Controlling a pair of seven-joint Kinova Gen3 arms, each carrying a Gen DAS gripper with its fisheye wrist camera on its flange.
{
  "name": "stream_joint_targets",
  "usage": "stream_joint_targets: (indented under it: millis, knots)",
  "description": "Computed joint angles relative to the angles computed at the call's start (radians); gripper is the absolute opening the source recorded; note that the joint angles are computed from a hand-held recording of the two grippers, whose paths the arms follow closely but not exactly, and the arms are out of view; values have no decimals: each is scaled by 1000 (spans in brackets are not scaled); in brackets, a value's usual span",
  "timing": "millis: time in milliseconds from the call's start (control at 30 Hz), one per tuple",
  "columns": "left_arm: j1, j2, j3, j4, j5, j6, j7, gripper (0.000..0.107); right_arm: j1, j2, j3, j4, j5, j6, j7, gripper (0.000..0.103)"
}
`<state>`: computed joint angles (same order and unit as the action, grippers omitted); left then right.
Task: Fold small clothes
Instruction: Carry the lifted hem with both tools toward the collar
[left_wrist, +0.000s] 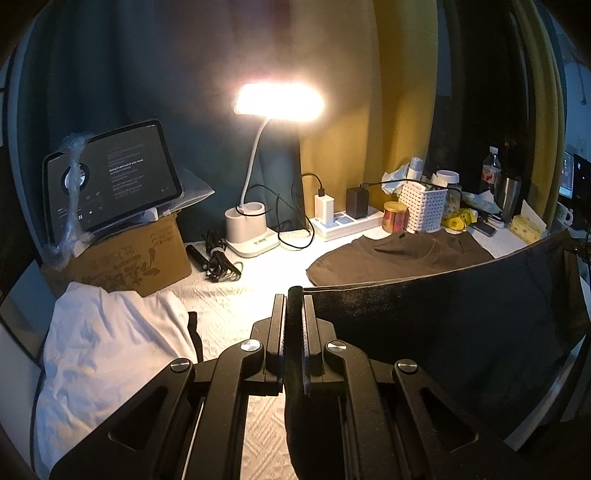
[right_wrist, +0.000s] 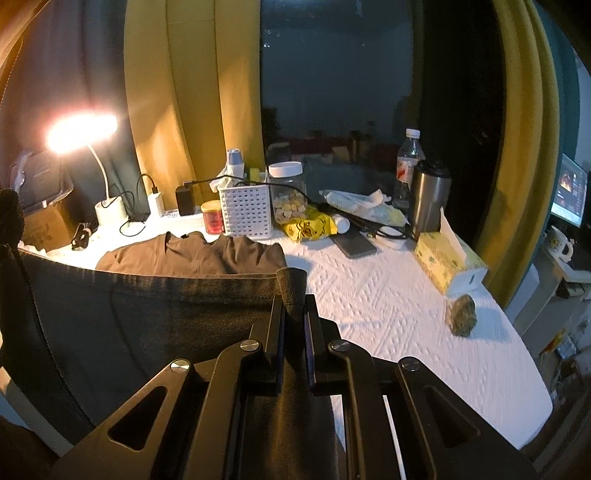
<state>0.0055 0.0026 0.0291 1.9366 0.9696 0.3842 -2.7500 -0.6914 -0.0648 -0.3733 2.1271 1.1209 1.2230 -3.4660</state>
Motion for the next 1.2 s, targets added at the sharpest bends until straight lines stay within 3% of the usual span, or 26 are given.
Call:
stream_joint_targets:
  millis: [567,1200]
  knots:
    - [-49,133,101,-145,-55,-39,90,5,123,42,103,-76,72,-160,143,10]
    - [-85,285,224,-297,-335,-124,360,5,238,138,217,-157,171,-365,209,10]
